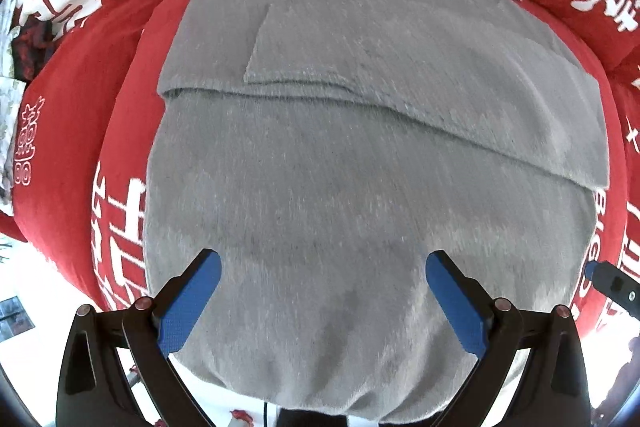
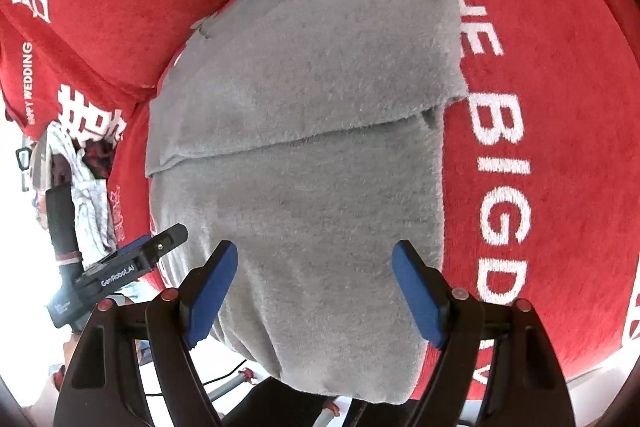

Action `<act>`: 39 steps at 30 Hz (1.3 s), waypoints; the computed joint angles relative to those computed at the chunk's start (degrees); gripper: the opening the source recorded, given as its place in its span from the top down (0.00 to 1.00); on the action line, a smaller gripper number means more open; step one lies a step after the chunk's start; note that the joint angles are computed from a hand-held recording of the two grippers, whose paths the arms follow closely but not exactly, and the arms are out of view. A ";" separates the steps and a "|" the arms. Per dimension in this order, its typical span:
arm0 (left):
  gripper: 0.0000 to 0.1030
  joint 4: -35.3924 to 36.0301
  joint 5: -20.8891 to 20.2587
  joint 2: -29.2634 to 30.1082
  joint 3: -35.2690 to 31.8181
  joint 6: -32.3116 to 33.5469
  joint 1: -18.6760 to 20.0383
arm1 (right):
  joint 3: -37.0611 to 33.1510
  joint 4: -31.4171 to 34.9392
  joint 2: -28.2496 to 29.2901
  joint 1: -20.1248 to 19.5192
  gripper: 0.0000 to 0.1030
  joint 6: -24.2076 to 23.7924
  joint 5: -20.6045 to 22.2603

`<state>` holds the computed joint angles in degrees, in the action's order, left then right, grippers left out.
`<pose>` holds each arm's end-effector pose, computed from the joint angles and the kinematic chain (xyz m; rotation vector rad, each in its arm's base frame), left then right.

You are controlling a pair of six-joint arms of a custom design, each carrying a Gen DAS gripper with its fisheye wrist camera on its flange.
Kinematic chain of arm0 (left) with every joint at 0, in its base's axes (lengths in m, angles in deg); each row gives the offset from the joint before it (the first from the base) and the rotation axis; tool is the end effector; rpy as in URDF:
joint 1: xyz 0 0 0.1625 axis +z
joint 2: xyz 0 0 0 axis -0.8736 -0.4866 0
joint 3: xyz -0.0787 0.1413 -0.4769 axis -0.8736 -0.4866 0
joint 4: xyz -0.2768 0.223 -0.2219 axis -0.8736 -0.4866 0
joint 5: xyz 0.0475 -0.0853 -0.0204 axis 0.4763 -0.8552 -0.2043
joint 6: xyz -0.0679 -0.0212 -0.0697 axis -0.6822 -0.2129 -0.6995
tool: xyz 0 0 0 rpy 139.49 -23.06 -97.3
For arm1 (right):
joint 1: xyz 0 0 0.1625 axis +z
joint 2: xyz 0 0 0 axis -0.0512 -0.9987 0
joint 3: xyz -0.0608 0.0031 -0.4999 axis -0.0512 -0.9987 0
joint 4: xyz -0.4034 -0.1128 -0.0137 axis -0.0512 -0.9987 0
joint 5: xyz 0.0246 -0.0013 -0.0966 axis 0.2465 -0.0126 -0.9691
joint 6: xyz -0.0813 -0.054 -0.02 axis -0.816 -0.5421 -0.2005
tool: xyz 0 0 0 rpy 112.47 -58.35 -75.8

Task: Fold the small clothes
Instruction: 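Move both tools open toward the sweatshirt hem, then grasp the hem with both tools and lift it toward the collar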

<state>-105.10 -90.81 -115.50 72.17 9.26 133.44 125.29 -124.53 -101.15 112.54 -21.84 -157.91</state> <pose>-0.0525 -0.8459 0.4783 -0.1050 2.2996 -0.0222 0.4151 -0.8376 0.0406 -0.2520 -2.8866 0.0554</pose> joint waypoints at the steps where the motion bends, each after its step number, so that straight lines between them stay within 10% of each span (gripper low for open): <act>1: 0.00 -0.50 0.12 -0.71 1.30 0.41 -0.23 | 0.51 -0.28 -0.23 0.07 0.20 0.03 0.30; 14: 0.00 -12.52 -1.46 -11.72 20.65 8.47 -0.44 | 15.91 -11.72 -6.00 2.57 0.20 4.03 -2.93; 39: 0.00 -26.40 -19.69 -28.06 41.56 12.52 10.84 | 43.78 -22.15 -11.69 2.29 0.20 4.32 -2.57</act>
